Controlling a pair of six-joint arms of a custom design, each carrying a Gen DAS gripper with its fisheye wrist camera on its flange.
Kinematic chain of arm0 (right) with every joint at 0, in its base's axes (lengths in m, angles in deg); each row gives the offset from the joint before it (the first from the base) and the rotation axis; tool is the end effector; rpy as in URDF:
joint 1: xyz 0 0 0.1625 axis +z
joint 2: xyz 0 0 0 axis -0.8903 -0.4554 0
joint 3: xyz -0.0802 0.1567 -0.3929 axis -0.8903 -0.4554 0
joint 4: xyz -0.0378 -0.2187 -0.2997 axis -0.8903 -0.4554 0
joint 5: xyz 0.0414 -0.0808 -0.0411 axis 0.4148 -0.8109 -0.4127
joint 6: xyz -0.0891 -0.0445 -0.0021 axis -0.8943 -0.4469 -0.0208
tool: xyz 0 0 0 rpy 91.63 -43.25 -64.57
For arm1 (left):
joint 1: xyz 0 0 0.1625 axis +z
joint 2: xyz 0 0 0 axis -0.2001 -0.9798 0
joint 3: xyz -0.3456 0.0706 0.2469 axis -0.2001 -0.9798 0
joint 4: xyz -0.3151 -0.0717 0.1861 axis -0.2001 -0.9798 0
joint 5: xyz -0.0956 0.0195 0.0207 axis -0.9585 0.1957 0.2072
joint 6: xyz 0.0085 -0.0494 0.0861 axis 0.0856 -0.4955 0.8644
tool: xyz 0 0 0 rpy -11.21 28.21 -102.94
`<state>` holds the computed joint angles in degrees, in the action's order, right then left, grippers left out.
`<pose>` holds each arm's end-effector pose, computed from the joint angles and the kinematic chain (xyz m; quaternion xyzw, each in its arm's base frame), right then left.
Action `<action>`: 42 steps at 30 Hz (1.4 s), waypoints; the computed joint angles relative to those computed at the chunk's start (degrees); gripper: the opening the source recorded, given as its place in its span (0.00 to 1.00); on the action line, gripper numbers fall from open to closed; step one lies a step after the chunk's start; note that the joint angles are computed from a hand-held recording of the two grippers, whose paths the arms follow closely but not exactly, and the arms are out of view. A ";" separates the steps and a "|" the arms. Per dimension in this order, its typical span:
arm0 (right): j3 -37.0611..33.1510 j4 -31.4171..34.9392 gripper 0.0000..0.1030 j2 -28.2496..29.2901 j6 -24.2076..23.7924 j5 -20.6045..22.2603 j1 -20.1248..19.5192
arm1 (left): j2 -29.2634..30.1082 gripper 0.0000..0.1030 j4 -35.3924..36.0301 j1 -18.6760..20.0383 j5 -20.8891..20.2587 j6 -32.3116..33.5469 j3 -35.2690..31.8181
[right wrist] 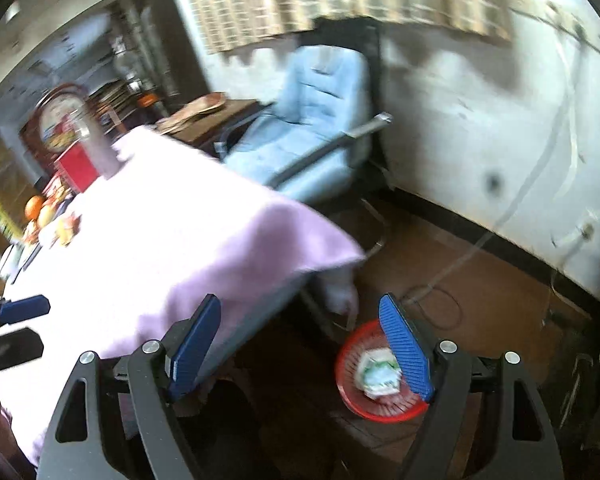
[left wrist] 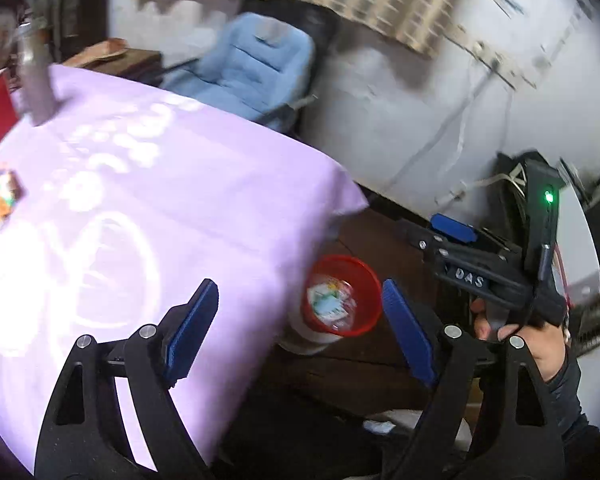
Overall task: Collect trash
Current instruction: 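Swing both open tools back over the table toward the snack packets, then close the right tool on the orange and striped snack packets and lift them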
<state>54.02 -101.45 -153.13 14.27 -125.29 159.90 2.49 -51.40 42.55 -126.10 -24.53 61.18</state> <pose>0.1346 -0.4605 0.4766 0.0052 -0.8908 0.3628 0.2735 -0.5601 -0.5430 0.1225 0.3248 0.9187 -0.1411 0.1750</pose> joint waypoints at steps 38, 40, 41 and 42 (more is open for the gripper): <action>-64.75 28.82 0.92 59.74 -12.34 0.15 19.04 | -20.69 0.87 5.80 17.89 28.14 -34.12 5.60; -68.04 29.35 0.91 62.29 -13.50 -0.50 19.41 | -20.53 0.87 6.15 18.34 27.93 -34.98 5.36; -70.51 31.05 0.91 63.90 -14.05 -0.51 19.65 | -20.09 0.87 6.51 18.69 27.79 -35.41 4.76; -72.42 32.52 0.90 65.13 -14.68 -0.78 19.89 | -20.08 0.87 7.08 18.89 27.63 -36.10 4.59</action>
<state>-18.40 -68.93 -88.01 -0.41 -126.07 179.79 -17.59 -44.33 61.44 -98.46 -60.63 65.76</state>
